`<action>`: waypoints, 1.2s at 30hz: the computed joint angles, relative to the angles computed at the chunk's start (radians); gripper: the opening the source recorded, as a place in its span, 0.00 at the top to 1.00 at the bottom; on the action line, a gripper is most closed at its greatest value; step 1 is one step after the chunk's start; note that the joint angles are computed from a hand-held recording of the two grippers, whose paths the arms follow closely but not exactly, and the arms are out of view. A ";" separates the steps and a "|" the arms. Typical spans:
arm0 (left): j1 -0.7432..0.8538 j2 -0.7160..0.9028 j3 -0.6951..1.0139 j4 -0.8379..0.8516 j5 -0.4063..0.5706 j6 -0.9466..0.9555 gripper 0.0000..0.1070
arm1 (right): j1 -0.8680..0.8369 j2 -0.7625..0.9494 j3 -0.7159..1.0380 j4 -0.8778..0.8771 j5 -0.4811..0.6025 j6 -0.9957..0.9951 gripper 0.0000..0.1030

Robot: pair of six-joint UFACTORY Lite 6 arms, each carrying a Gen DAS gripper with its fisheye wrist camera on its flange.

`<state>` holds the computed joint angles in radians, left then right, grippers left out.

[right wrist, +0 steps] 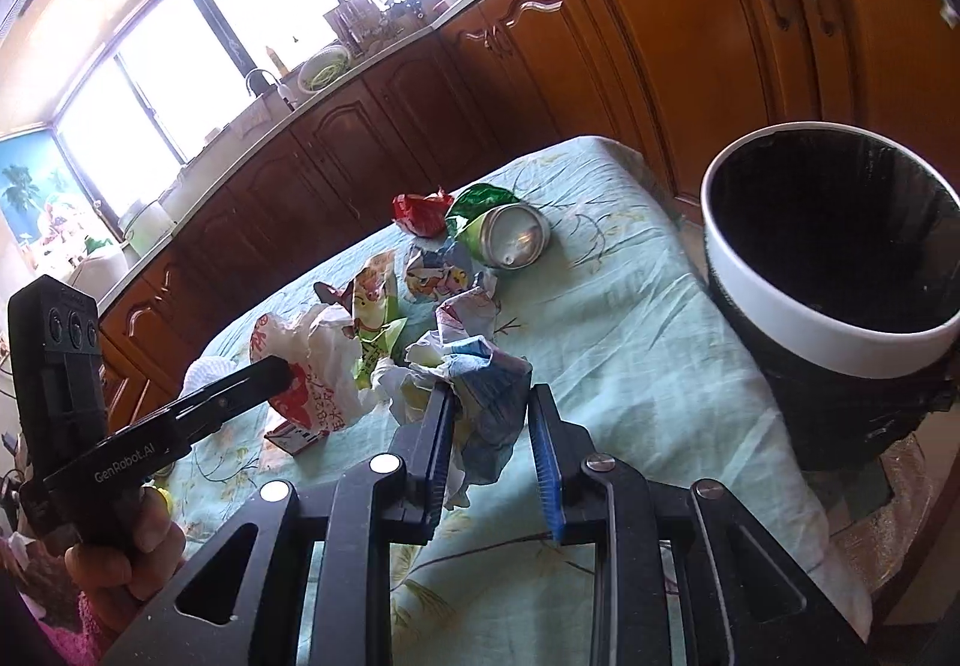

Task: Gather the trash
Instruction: 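Grasp the white-and-red plastic bag with the left tool while the right tool grasps a crumpled blue bag, then carry both bags over the bin and open both tools to drop them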

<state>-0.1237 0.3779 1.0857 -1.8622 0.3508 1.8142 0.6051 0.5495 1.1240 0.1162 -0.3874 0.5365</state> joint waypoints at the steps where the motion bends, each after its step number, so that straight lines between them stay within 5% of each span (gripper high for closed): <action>1: -0.015 -0.002 0.000 -0.002 -0.004 0.001 0.79 | -0.008 -0.019 -0.026 0.012 -0.009 -0.009 0.75; 20: -0.256 0.146 0.218 0.141 -0.095 -0.217 0.79 | -0.176 -0.238 -0.321 0.054 -0.103 -0.044 0.75; 36: -0.373 0.352 0.553 0.697 -0.118 -0.785 0.79 | -0.347 -0.280 -0.356 -0.024 -0.083 -0.027 0.75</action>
<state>-0.4967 0.7303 1.6391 -1.1653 0.2327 1.0295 0.2579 0.2690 0.7682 0.0923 -0.4709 0.5090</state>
